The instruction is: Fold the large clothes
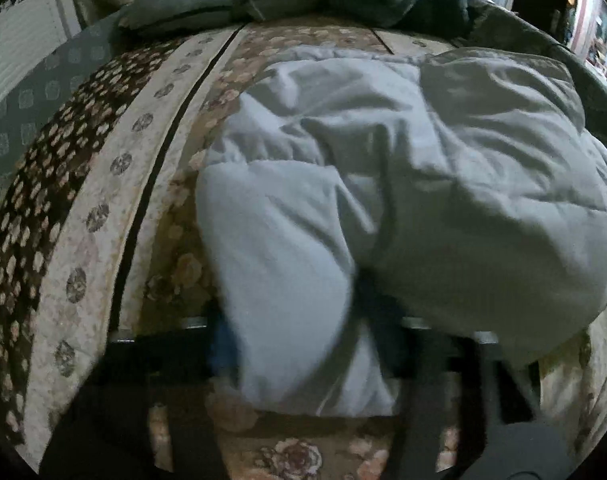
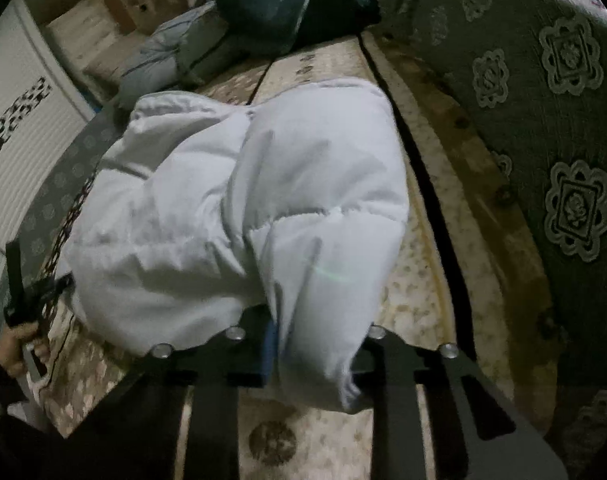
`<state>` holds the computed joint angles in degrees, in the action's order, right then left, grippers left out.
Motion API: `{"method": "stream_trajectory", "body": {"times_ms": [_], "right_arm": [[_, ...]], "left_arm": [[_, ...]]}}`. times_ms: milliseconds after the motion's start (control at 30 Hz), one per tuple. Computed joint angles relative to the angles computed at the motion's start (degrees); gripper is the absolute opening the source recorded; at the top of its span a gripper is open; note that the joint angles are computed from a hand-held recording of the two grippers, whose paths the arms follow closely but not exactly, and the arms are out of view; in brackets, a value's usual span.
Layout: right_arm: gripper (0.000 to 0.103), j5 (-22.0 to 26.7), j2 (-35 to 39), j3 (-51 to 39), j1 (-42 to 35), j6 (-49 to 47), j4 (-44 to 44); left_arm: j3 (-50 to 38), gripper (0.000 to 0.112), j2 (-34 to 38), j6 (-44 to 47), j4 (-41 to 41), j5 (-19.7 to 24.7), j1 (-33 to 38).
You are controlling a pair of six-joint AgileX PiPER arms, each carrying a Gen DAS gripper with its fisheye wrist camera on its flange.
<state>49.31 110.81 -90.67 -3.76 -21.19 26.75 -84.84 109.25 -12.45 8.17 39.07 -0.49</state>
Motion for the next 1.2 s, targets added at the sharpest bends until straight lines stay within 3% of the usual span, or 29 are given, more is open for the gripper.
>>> {"method": "stream_trajectory", "body": {"times_ms": [100, 167, 267, 367, 467, 533, 600, 667, 700, 733, 867, 967, 1100, 1200], "right_arm": [[0.019, -0.6, -3.0, 2.8, -1.1, -1.8, 3.2], [0.017, -0.3, -4.5, 4.3, -1.9, -2.6, 4.6], [0.015, 1.4, -8.0, 6.6, -2.8, -5.0, 6.0], [0.015, 2.7, -12.1, 9.2, -3.8, -6.4, 6.2], [0.016, 6.1, -15.7, 12.8, -6.2, -6.9, 6.4], [0.031, 6.3, -17.5, 15.2, -5.6, -5.0, 1.5], [0.043, 6.8, -19.4, 17.9, -4.4, -2.2, -4.9], [0.061, 5.1, -23.2, 20.7, -4.1, 0.5, -10.0], [0.085, 4.1, -25.3, 21.6, -4.4, 2.0, -11.5], [0.096, 3.3, -27.5, 22.5, -5.4, 2.5, -11.5], [0.101, 2.4, -38.5, 24.5, -10.3, 4.7, -7.1], [0.101, 2.6, -45.4, 26.0, -12.2, 2.2, -2.3], [0.101, -1.9, -54.4, 27.5, -4.1, 15.9, -15.5], [0.101, -1.6, -57.6, 28.9, -3.2, 14.6, -12.1]], "left_arm": [[0.3, 0.011, -2.3, 3.5, -3.4, 0.6, 0.7], [1.2, 0.008, -4.6, 5.8, -7.2, 1.5, 1.8], [4.1, 0.008, -9.0, 8.6, -11.0, 1.7, 3.4], [8.0, 0.008, -15.8, 8.1, -5.7, 2.2, 1.1], [9.8, 0.01, -19.7, 10.3, -8.2, 5.9, 1.0], [10.1, 0.017, -20.1, 10.4, -6.8, 8.8, 0.6], [10.7, 0.043, -20.2, 10.2, -6.9, 11.0, 1.8], [10.7, 0.069, -20.8, 7.5, -4.1, 11.5, 1.5], [12.1, 0.077, -23.1, 5.6, -1.0, 9.8, 1.0], [13.2, 0.084, -25.2, 4.1, 1.3, 8.7, 1.0], [16.9, 0.098, -35.2, 8.3, -3.4, 2.8, 5.3], [18.9, 0.1, -41.1, 3.9, -0.8, -2.0, 3.1], [21.5, 0.1, -48.1, -3.0, 6.7, -6.8, -1.3], [22.7, 0.1, -50.6, 2.2, -3.6, -8.5, 2.6]]}}
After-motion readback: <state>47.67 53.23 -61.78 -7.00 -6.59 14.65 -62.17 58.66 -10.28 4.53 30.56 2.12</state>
